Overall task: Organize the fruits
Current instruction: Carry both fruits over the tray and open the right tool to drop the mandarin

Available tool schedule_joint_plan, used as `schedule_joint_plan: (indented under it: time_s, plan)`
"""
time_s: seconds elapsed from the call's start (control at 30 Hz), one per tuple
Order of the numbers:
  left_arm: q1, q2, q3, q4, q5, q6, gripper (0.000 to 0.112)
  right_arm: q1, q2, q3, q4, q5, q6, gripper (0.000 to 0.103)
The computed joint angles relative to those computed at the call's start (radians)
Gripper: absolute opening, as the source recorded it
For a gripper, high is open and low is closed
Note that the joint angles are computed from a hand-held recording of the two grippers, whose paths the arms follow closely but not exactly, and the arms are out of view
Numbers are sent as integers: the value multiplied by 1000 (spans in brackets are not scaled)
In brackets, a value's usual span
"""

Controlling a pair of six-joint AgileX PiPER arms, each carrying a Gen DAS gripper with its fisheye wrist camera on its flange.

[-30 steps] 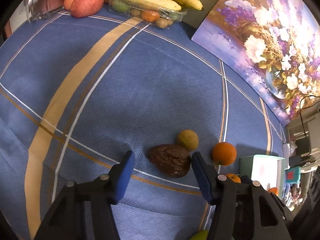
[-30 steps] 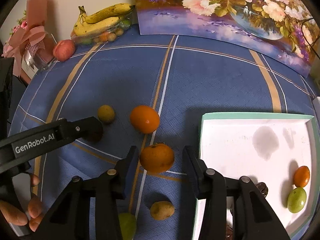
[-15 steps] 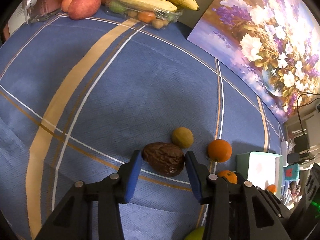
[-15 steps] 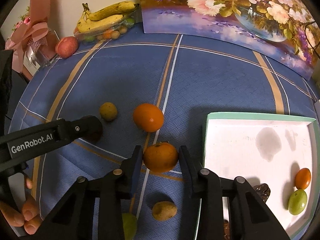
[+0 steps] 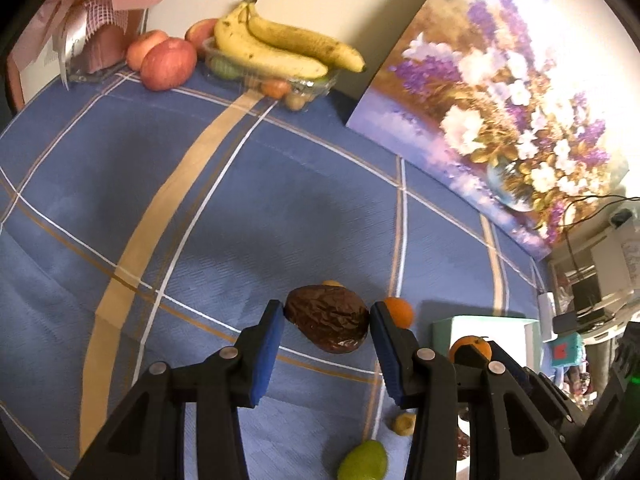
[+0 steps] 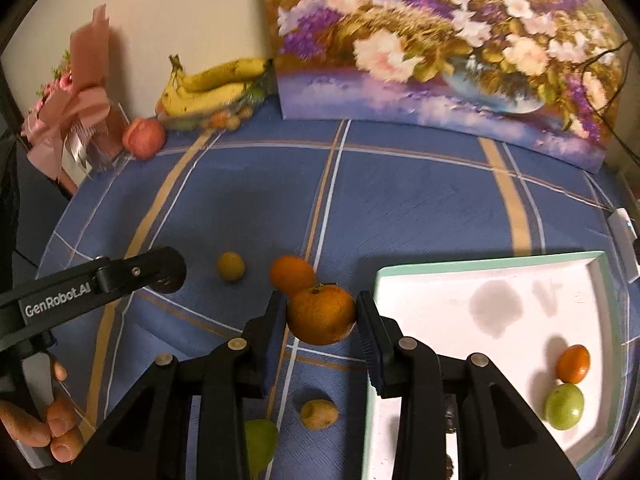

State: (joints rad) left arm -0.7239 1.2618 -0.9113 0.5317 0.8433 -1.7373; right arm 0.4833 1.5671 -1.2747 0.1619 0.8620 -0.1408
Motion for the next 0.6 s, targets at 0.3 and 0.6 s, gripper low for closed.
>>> schedule_joint_plan:
  time_s: [0.3,0.6]
  plan:
    - [-97,18,-79,72,74,-44,47,-67,-47,-15,16,36,-38,37]
    - [-147,95,-177,79,93,-9,47,-178,-47,-42,35,90,-55,37]
